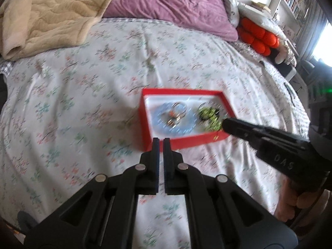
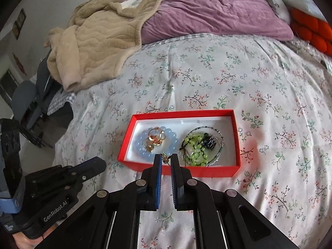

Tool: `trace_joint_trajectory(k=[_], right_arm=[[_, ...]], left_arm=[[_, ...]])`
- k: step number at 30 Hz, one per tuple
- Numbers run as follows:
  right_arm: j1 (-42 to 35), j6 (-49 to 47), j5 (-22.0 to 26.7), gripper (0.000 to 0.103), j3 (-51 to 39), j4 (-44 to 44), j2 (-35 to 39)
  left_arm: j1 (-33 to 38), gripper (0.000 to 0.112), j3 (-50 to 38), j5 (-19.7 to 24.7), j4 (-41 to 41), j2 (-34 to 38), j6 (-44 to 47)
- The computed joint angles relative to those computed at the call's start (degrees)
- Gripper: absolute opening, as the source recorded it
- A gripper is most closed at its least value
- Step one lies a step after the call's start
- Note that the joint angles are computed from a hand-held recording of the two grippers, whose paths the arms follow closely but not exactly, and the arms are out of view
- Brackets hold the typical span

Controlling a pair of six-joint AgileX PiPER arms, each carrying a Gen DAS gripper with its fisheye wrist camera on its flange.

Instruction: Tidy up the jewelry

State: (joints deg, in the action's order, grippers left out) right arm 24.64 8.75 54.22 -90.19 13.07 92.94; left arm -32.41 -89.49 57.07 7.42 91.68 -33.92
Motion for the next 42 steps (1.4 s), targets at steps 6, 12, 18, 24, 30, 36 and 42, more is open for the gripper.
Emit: trace_joint_trajectory(k=[6,12,18,24,30,36,42], right_arm=[[-3.7,-1.3,2.2,0.009,-2.9,5.1,3.7],[-5.9,0.1,3.5,0.009,-5.1,6.2,6.2],[-7.8,1.1,4.8,0.010,-6.1,6.6,8.0],[-10.0,1.8,4.6,0.026,-5.9,7.8,7.6],[-11.3,1.8,4.3,0.048,-5.6,8.5,6.1],[-11.7,1.7,6.1,0.051,-5.3,6.5,4.1],[-11.9,1.5,8.3,0.059,-3.3,3.7,1.5]], left_arm=[[1.1,0.004,-4.3,-2.4,-2.8,5.2,2.0],[1.3,0.004,-7.7,-3.4,-6.6,9.6,3.4],[1.4,0.004,-10.6,-2.6,-8.0,12.8,3.6],[1.9,0.016,-11.8,-2.6,-9.4,13.7,3.2],[1.3,0.026,-13.0,-0.9,-7.7,13.7,2.0],[-0.6,0.056,-11.9,0.6,-2.6,11.3,-1.5],[-2.9,0.072,-9.3,2.6,1.2,8.4,-3.6]])
